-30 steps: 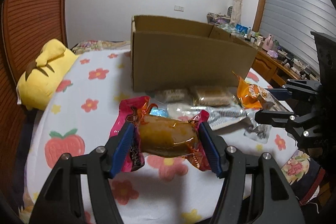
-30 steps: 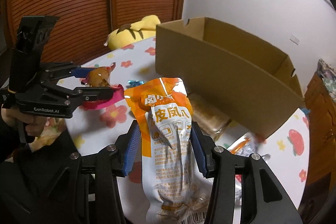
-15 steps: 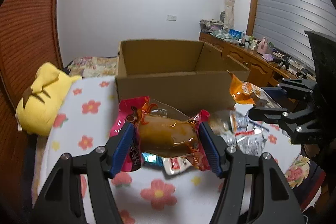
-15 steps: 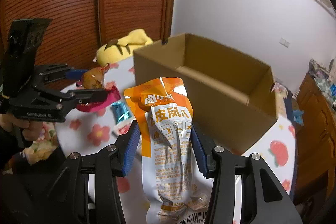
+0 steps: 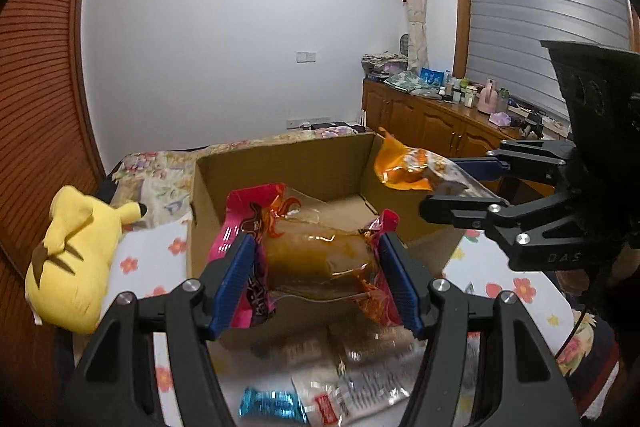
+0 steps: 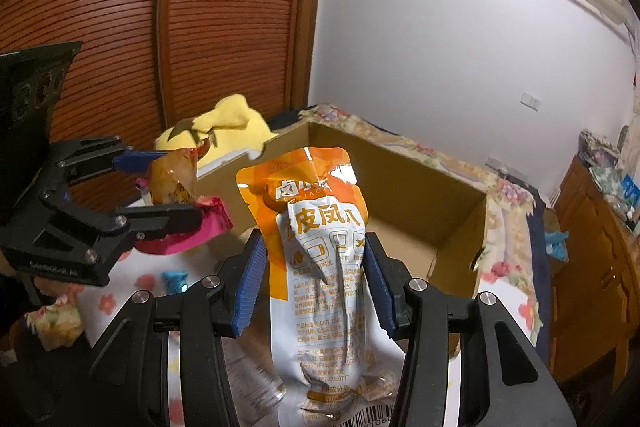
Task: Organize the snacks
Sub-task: 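Carry both snacks over the box and open both grippers to drop them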
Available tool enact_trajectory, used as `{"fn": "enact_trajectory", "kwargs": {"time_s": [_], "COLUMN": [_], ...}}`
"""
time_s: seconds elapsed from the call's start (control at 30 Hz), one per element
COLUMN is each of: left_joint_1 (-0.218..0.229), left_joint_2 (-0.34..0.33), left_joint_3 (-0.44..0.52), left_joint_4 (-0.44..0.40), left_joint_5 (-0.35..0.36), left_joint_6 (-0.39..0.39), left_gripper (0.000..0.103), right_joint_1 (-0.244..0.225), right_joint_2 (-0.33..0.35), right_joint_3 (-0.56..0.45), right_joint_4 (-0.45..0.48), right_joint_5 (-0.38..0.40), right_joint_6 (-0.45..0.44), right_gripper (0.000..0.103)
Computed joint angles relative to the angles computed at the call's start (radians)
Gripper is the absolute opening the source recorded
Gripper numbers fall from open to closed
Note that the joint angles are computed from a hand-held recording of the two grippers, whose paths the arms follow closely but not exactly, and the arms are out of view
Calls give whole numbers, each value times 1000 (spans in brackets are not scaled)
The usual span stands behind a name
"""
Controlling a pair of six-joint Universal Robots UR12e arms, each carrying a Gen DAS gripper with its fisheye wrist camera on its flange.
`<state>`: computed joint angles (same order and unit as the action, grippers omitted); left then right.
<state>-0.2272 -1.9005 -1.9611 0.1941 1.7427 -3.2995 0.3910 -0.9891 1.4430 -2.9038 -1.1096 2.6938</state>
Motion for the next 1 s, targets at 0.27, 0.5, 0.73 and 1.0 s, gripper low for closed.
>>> {"fn": "enact_trajectory", "kwargs": {"time_s": [0.27,0.5,0.73,1.0], "left_joint_1": [21,31,36,39], "left_joint_2": [-54,-103,-121,-117], "left_joint_3": [103,178,189,180], "left_joint_4": [-90,-208,-226,-221], "left_joint_5": [-17,-25,-29,-35], "left_joint_6": [21,16,-2,-6], "left_gripper": [58,52,54,64], "right_joint_1": [-2,-2,-2,1], "right_joint_2": [76,126,155,156], "right_joint_3": [-137,-226,-257,-264], "right_joint_4": [81,165,175,237], "right_joint_5": [-19,-22,-51,-87], "right_joint_6": [-13,-31,1,-5], "right_gripper": [50,50,51,53]}}
